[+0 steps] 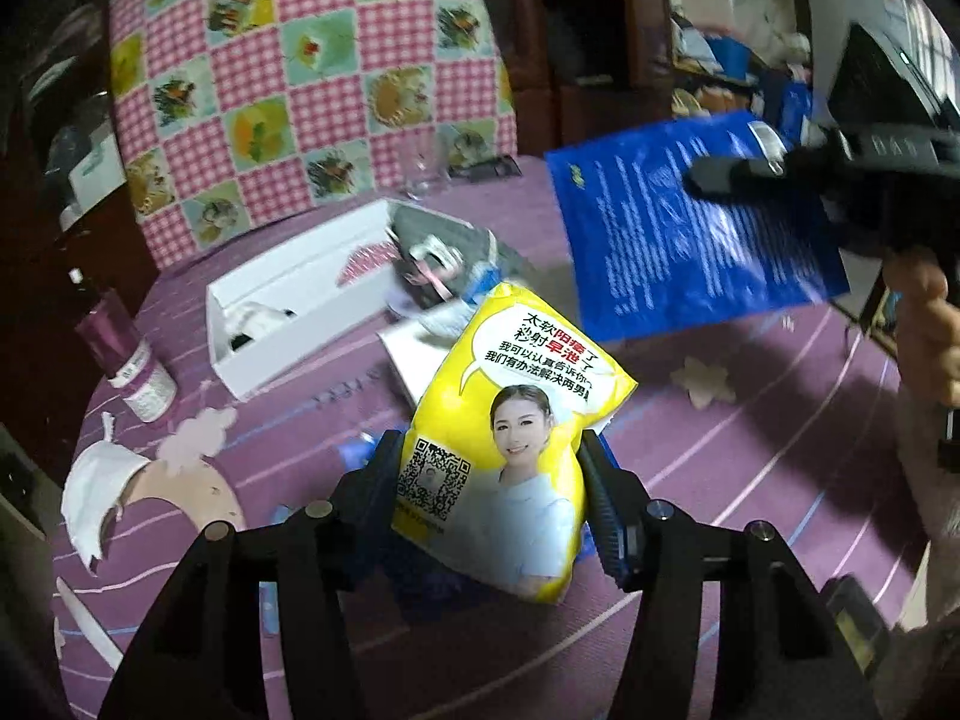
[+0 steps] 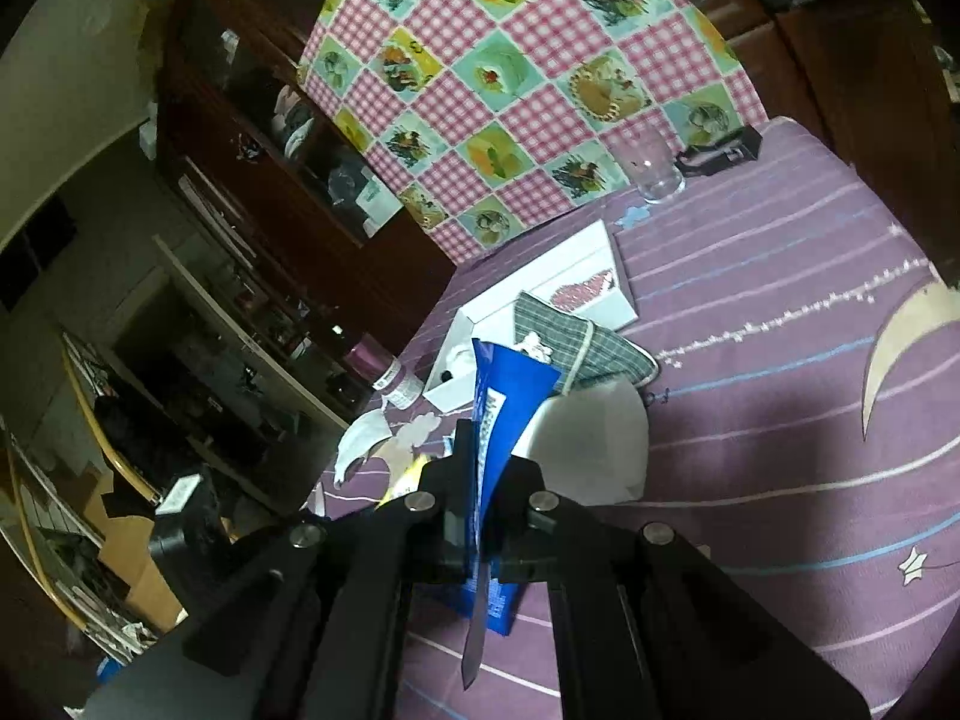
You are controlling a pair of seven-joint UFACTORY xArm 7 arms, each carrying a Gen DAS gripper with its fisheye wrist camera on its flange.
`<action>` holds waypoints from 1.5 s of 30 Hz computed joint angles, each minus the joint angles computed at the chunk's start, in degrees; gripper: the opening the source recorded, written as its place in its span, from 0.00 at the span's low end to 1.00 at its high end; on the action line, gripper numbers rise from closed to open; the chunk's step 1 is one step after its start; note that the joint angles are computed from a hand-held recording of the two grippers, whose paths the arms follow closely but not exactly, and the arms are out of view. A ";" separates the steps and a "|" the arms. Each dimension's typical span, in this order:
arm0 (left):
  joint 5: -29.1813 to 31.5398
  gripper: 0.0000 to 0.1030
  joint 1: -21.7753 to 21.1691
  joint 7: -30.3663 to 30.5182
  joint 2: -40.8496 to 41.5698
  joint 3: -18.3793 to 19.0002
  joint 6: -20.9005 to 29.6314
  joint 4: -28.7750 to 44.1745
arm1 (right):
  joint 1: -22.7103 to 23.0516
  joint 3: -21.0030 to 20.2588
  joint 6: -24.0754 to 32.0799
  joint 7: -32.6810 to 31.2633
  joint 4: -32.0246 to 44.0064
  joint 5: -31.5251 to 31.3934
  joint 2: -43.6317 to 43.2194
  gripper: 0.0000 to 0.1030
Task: Organize soft objects
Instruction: 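Carry the yellow and blue packets toward the white box with both grippers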
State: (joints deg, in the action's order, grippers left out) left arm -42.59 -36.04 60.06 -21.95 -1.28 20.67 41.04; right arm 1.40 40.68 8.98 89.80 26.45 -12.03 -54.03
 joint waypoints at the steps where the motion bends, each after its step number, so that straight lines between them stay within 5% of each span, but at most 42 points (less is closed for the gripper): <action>1: 0.33 0.54 0.48 -0.86 0.23 -0.04 0.41 0.89 | 0.08 -0.41 1.07 -0.80 1.23 -0.32 0.42 0.04; 18: 6.92 0.55 7.96 -13.94 9.26 -3.54 2.01 14.37 | -2.35 -4.92 6.57 -7.03 15.23 -2.60 14.07 0.04; 29: 13.20 0.55 13.12 -26.12 22.20 -7.40 0.71 29.67 | -10.18 -7.34 -3.39 -3.72 18.38 -4.34 22.62 0.04; 38: 26.03 0.55 14.97 -40.47 32.62 -9.57 -1.77 39.33 | -19.98 -3.22 -11.07 -4.48 21.33 -4.10 30.92 0.04; 45: 35.28 0.55 13.68 -52.52 41.93 -7.40 1.20 48.55 | -30.74 4.63 -16.00 -7.50 25.69 -5.90 43.62 0.04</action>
State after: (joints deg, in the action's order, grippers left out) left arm -7.31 -22.36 7.54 19.98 -8.69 21.88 89.59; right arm -29.34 45.31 -7.02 82.30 52.14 -17.92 -10.41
